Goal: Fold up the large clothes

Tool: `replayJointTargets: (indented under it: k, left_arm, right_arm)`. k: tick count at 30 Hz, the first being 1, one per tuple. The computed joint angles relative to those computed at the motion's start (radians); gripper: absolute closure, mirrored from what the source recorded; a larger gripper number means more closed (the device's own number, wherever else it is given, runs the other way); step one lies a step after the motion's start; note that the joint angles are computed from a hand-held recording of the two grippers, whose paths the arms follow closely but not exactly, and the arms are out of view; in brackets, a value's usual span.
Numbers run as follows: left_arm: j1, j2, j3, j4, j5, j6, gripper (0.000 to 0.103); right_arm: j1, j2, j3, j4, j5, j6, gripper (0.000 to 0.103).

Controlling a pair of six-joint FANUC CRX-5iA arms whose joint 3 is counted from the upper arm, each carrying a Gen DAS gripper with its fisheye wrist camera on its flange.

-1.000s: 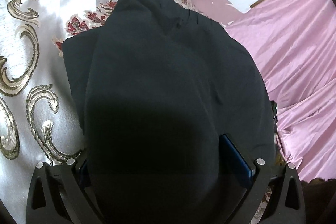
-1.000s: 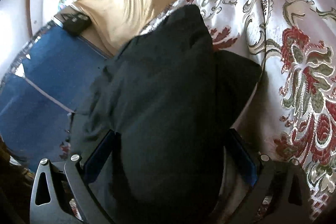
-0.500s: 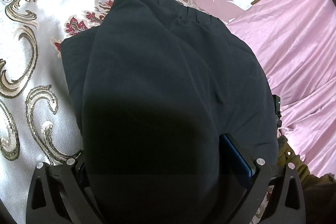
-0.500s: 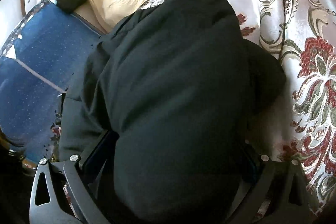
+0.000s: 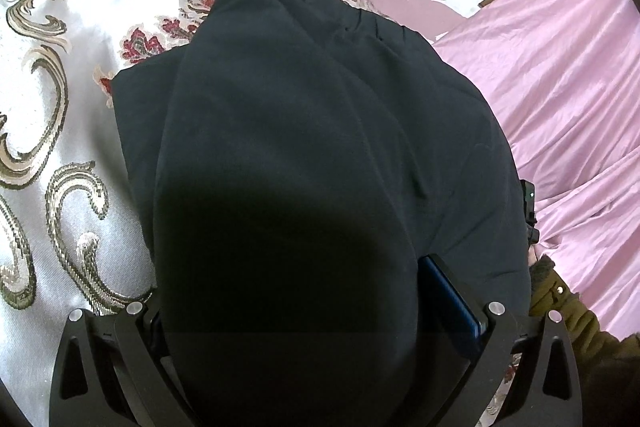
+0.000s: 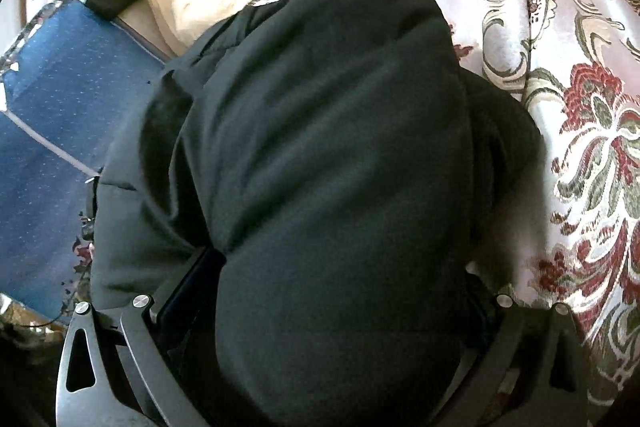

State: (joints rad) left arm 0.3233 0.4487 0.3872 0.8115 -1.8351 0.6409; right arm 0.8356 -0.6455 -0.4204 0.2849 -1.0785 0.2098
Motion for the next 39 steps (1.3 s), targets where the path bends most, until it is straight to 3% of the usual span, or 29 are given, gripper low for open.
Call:
replayJointTargets:
  k: [4,6,8,12,14,18,23,30,34,39]
  left_arm:
    - [-0.007,-0.005,0.021,-0.039,0.012,0.036,0.003]
    - [-0.012,-0.004,0.043,-0.062,0.016,0.087,0.013]
    - [-0.014,-0.014,0.058,-0.080,0.017,0.146,0.028]
    - [-0.019,-0.085,0.047,-0.129,0.064,0.150,0.059]
    - [-0.028,-0.107,0.061,-0.167,0.072,0.183,0.066]
    - [-0.037,-0.126,0.134,-0.208,0.043,0.222,0.080]
    - [-0.002,-0.110,0.260,-0.181,-0.039,0.248,0.085]
    - [0.104,-0.126,0.376,-0.148,-0.103,0.221,0.085]
    - [0.189,-0.136,0.386,-0.113,-0.135,0.199,0.085]
    - [0.265,-0.198,0.284,-0.117,-0.135,0.128,0.085]
  right_arm:
    - [0.040,0.073,0.090,-0.003,-0.116,-0.068,0.001]
    - [0.078,0.098,0.117,0.031,-0.153,-0.113,0.005]
    - [0.131,0.106,0.122,0.088,-0.174,-0.170,0.020]
    - [0.224,0.116,0.127,0.188,-0.221,-0.269,0.042]
    - [0.257,0.127,0.139,0.225,-0.245,-0.299,0.056]
    - [0.324,0.167,0.191,0.318,-0.315,-0.314,0.072]
    - [0.361,0.174,0.221,0.410,-0.291,-0.333,0.080]
    - [0.430,0.194,0.261,0.472,-0.267,-0.305,0.081]
    - [0.494,0.206,0.274,0.515,-0.276,-0.322,0.081]
    - [0.571,0.247,0.320,0.529,-0.332,-0.321,0.081]
